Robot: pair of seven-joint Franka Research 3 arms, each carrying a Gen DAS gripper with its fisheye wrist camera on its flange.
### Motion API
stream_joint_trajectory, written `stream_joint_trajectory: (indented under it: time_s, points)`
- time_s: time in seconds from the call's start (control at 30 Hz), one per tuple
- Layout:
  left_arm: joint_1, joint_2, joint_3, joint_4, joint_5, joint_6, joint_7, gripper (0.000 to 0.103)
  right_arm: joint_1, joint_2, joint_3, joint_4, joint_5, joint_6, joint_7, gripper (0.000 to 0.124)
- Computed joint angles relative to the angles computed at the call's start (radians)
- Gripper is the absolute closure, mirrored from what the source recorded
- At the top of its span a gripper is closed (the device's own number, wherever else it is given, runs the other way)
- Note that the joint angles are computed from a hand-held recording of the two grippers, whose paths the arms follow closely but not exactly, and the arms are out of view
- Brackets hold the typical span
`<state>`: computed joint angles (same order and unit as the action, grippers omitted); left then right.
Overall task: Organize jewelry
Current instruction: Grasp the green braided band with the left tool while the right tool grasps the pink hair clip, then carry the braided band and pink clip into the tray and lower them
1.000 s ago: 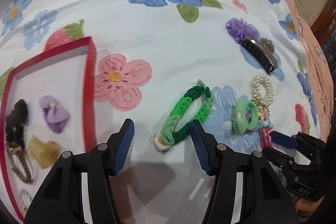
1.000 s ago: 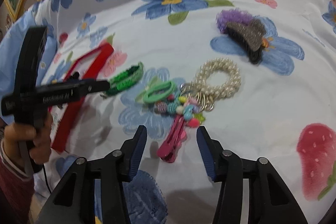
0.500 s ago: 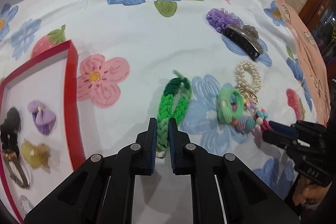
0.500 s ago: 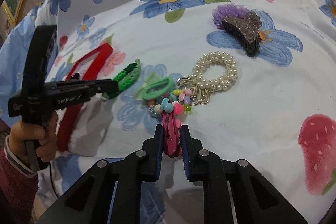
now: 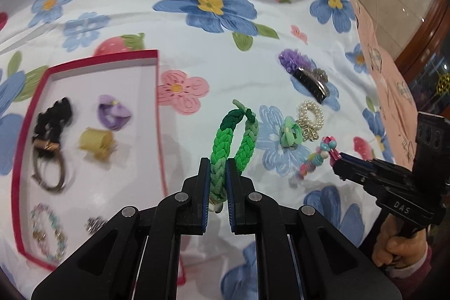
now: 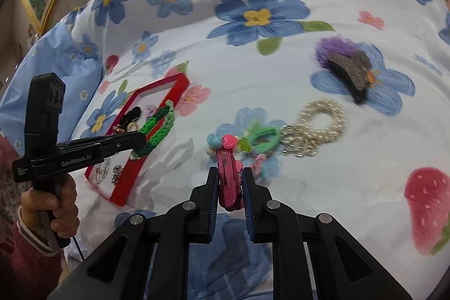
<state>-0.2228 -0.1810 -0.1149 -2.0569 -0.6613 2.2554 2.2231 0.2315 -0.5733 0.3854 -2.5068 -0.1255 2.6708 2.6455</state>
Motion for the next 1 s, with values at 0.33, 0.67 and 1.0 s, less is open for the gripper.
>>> stream_joint_trajectory:
  time_s: [0.33,0.67,1.0]
  points:
    - [0.022,-0.052,0.045,-0.037,-0.053,-0.024,0.028,0.094,0.066,0.116,-0.021,0.085,-0.012,-0.128,-0.052,0.108]
    - [0.019,-0.084,0.056,-0.064,-0.083,-0.035,0.051,0.094,0.111,0.051,-0.02,0.07,-0.034,-0.319,-0.031,0.108]
    - [0.031,-0.112,0.08,-0.083,-0.093,-0.031,0.046,0.094,0.087,0.002,-0.012,0.072,-0.046,-0.26,-0.001,0.108]
